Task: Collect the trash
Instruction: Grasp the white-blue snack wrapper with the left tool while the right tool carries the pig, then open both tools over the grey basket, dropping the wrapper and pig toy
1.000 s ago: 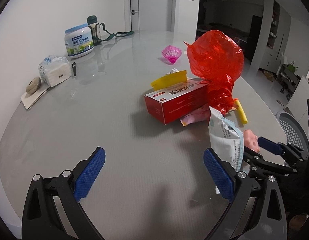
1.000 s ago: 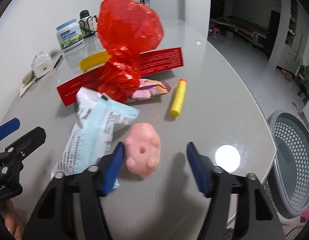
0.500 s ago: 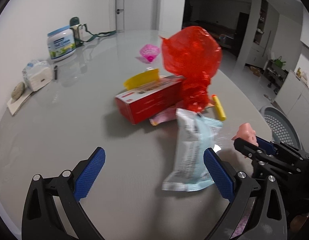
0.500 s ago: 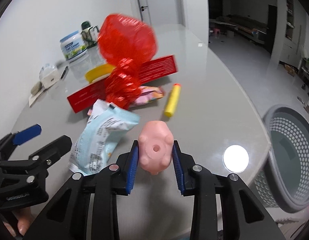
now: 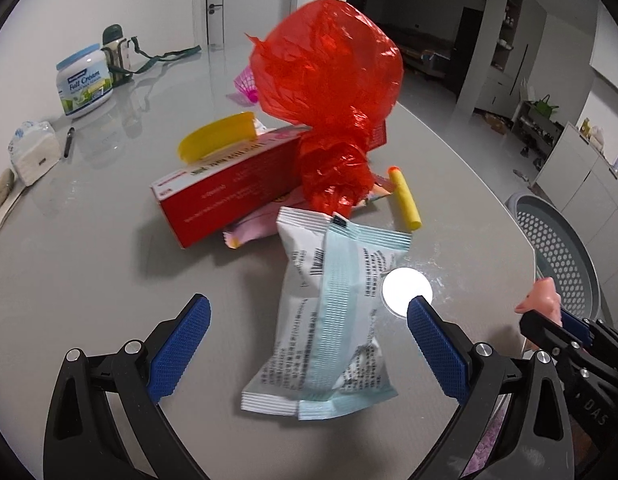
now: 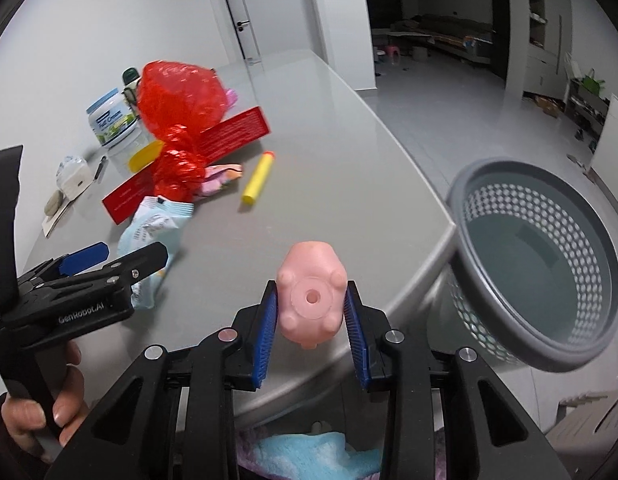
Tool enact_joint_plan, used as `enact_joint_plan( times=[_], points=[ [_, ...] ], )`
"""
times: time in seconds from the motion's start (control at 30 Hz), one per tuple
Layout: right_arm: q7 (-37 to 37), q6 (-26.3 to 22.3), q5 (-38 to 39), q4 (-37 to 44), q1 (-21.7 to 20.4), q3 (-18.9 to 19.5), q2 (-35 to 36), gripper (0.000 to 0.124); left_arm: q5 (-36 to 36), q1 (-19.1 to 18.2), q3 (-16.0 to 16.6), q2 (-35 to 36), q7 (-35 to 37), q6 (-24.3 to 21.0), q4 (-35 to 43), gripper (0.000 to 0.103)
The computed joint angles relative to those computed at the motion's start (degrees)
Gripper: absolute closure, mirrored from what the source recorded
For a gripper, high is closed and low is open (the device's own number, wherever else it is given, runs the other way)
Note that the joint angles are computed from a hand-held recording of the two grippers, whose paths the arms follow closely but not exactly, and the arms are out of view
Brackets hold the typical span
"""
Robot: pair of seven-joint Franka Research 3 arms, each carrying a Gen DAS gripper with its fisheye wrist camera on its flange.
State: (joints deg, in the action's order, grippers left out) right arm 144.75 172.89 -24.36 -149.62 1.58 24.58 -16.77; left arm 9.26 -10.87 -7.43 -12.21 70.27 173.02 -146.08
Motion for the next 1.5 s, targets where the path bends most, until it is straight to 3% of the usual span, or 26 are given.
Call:
enact_joint_plan(
  times=[0.07, 0.17, 0.23, 0.3, 0.6, 0.8, 0.93, 1.17, 1.5],
  points=[
    [-0.1, 0.6, 0.7, -0.9, 0.3, -0.7, -0.6, 0.092, 1.1, 0.6, -0.7, -0.1, -0.5, 0.3, -0.2, 0.008],
    [-0.9, 1.6, 2.2, -2.0, 0.3, -1.1, -1.1, 0.092, 3.8, 1.6, -2.1, -0.3, -1.5, -0.3, -0.1, 0.03],
    [-1.7, 2.1, 3.4, -2.3, 0.3, -1.1, -1.2, 0.092, 2.0, -0.6, -0.7, -0.4, 0.6, -1.0, -0.2, 0.045],
    [-2.6, 3.1, 4.7, -2.9, 0.1, -1.0, -1.7, 0.092, -0.1, -2.3, 0.4, -0.6, 2.6, -1.4, -0.5, 0.053],
    [-7.0, 6.2, 11.8, -6.7, -1.6, -0.4, -5.1, 0.092, -6.4, -7.3, 2.5, -3.7, 8.8, -1.1, -1.1, 0.054],
    [-8.9, 5.1, 16.9, -11.3, -4.6, -0.6, -11.5, 0.092, -16.1, -18.2, 6.2, -1.7, 20.2, 0.0, 3.7, 0.054],
    [-9.7, 3.0, 19.4, -14.4, -7.8, -0.9, -16.4, 0.092, -26.7, -25.4, 7.7, 2.9, 31.0, 0.2, 9.2, 0.054],
    [-11.6, 0.9, 20.7, -18.0, -12.1, -3.2, -20.0, 0.092, -28.8, -23.6, 1.5, 13.1, 33.0, -2.1, 19.5, 0.054],
    [-19.6, 3.9, 24.4, -17.9, -10.6, -9.7, -14.1, 0.092, -19.0, -19.3, -5.0, 23.1, 25.9, -7.4, 29.3, 0.054]
  ],
)
